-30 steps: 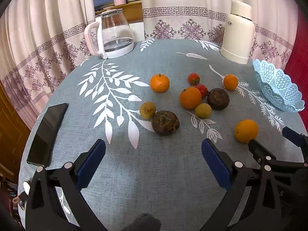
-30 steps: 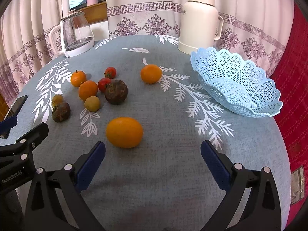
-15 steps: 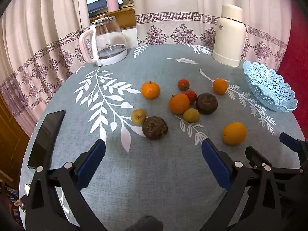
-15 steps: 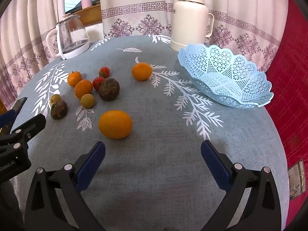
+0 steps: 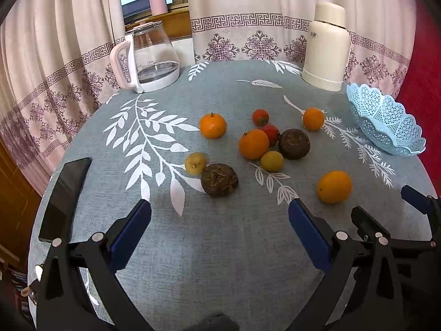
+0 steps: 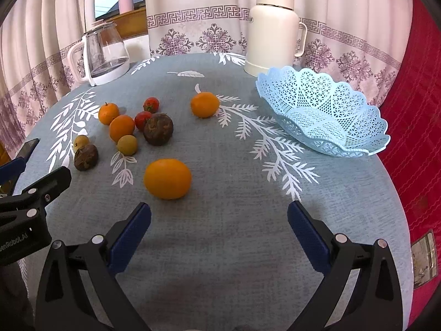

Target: Organize fruits

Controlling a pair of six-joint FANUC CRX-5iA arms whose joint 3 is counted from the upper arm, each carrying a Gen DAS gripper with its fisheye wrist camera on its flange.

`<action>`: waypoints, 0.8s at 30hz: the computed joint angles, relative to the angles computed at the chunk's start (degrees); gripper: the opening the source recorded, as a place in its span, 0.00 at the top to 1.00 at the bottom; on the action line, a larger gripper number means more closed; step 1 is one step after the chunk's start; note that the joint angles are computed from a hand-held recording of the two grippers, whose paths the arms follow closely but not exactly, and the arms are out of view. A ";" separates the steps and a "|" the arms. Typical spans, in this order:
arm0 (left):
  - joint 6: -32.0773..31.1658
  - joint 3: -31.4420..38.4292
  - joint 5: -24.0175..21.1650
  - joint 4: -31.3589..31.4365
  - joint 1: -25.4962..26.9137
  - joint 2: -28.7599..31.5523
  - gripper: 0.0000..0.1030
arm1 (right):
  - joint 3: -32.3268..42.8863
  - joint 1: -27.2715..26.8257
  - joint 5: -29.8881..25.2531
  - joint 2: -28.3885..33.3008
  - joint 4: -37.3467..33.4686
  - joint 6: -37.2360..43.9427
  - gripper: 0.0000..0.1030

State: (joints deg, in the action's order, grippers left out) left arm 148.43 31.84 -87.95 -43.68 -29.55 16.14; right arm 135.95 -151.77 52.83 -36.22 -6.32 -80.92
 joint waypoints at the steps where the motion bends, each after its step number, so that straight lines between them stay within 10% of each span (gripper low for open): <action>1: 0.00 0.02 -0.03 0.03 0.01 0.02 0.02 | -0.07 0.00 0.05 -0.06 -0.01 0.01 0.05; 24: -0.88 1.50 -2.98 -8.12 -4.47 1.21 0.02 | 0.08 0.16 -0.33 0.15 1.09 -1.50 0.05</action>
State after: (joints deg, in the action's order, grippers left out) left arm 147.55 33.34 -90.92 -51.81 -34.02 17.35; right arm 136.03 -151.61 52.50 -36.07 -5.24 -82.43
